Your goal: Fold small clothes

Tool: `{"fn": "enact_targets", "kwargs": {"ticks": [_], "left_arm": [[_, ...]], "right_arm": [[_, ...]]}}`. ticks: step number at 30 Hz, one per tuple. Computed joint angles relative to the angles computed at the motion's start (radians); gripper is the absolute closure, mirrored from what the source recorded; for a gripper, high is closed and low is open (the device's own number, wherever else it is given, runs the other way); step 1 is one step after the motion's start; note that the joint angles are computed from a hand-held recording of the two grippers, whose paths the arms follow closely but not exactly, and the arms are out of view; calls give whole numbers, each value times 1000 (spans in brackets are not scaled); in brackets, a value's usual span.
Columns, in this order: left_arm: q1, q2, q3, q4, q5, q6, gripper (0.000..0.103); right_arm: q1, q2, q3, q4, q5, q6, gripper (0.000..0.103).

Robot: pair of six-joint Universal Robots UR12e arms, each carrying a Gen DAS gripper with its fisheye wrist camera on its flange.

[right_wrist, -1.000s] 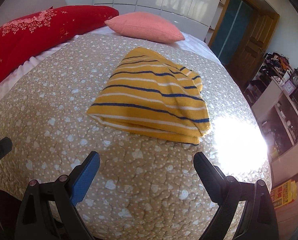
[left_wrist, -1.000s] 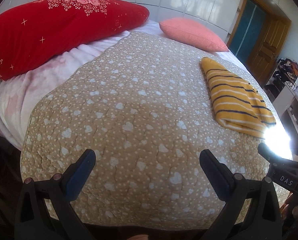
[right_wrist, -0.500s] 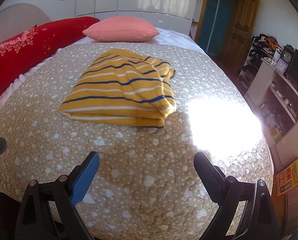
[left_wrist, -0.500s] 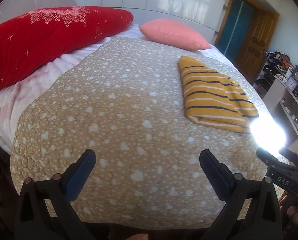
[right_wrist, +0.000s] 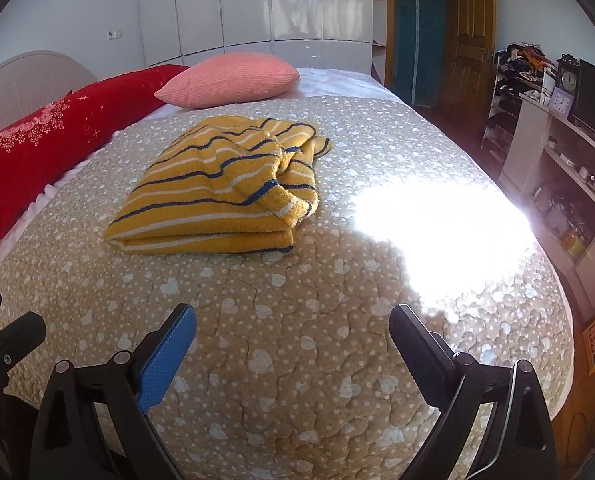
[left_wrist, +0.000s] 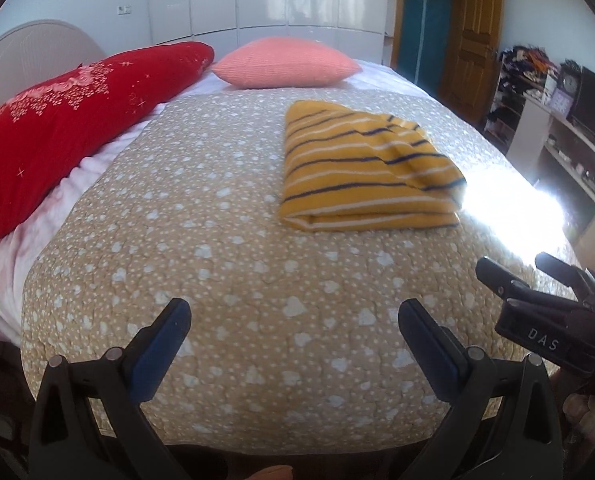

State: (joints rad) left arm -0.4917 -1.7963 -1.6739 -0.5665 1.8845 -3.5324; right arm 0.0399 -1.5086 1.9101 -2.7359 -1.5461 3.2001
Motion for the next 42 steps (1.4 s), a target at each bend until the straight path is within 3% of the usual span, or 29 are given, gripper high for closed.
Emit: {"fn": "enact_targets", "kwargs": {"ticks": [7, 19, 33, 42], "left_arm": [[-15, -27, 30, -57, -17, 30, 0], [-6, -22, 20, -63, -43, 31, 0], [23, -6, -7, -70, -64, -23, 0], [14, -13, 0, -77, -57, 1, 0]], "right_arm": [[-30, -3, 19, -9, 38, 30, 4], [-2, 12, 5, -10, 32, -1, 3], [34, 37, -19, 13, -7, -33, 3], [48, 41, -29, 48, -110, -25, 3]]}}
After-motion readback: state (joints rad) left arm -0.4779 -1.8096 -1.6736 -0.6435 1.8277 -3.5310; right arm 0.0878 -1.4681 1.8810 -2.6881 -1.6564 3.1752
